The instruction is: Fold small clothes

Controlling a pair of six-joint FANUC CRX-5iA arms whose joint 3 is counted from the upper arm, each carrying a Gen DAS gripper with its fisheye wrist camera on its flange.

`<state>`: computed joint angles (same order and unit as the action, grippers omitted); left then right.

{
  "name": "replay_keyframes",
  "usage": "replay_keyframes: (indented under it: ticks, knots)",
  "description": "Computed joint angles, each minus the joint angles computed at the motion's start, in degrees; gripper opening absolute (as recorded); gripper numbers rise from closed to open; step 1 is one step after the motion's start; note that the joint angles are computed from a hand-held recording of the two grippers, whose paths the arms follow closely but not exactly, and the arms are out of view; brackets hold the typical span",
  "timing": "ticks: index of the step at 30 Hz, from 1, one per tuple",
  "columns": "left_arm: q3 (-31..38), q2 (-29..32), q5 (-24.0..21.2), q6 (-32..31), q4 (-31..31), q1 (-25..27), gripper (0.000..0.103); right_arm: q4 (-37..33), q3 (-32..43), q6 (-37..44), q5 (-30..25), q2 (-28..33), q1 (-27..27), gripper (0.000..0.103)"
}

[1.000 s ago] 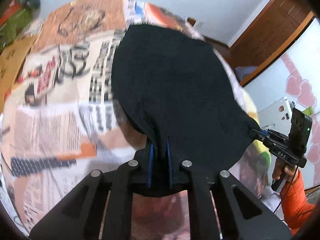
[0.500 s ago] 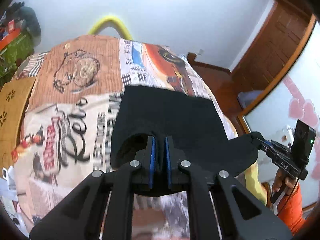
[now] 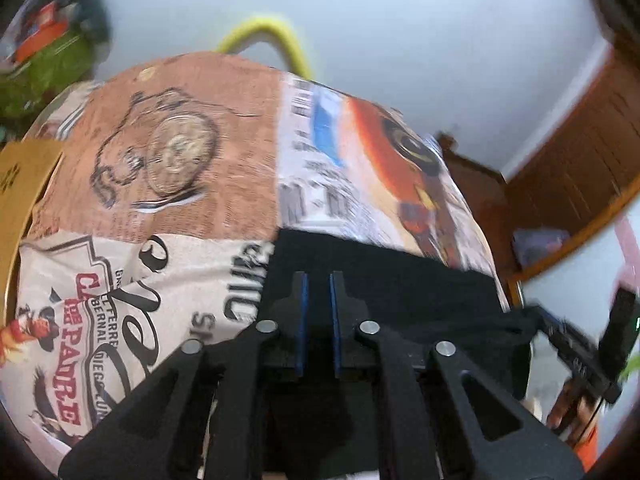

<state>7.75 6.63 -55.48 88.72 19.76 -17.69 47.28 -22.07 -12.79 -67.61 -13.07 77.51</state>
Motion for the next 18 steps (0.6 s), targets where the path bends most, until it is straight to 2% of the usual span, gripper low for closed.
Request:
replay_keyframes:
  ticks: [1, 3, 4, 5, 6, 12, 18]
  knots:
    - [-0.3, 0.1, 0.4, 0.1, 0.6, 0.3, 0.012, 0.3, 0.0, -1.2, -1.3, 0.3, -0.1, 0.024]
    - [-0.7, 0.1, 1.1, 0.5, 0.3, 0.7, 0.022, 1.9, -1.0, -4.1, -2.7, -0.3, 0.3, 0.032]
    - [-0.4, -0.1, 1.0, 1.0, -1.2, 0.5, 0.026, 3.1, -1.8, -6.2, -3.5, -1.0, 1.0, 0.040]
    - [-0.4, -0.7, 1.0, 1.3, -2.9, 0.3, 0.036, 3.6, -2.1, -7.2, -4.2, -1.5, 1.6, 0.047]
    - [-0.5, -1.0, 0.9, 1.2, -3.5, 0.3, 0.045, 3.9, -2.2, -7.5, -4.7, -1.8, 2.0, 0.048]
    - [-3.7, -4.6, -2.3, -3.4, -7.3, -0.8, 0.066, 1.6, -2.4, -7.8, -9.3, -3.1, 8.6, 0.051]
    - [-7.4, -5.3, -6.4, -7.5, -9.0, -2.2, 0.071, -4.9, -2.6, -7.8, -9.8, -1.8, 11.9, 0.053]
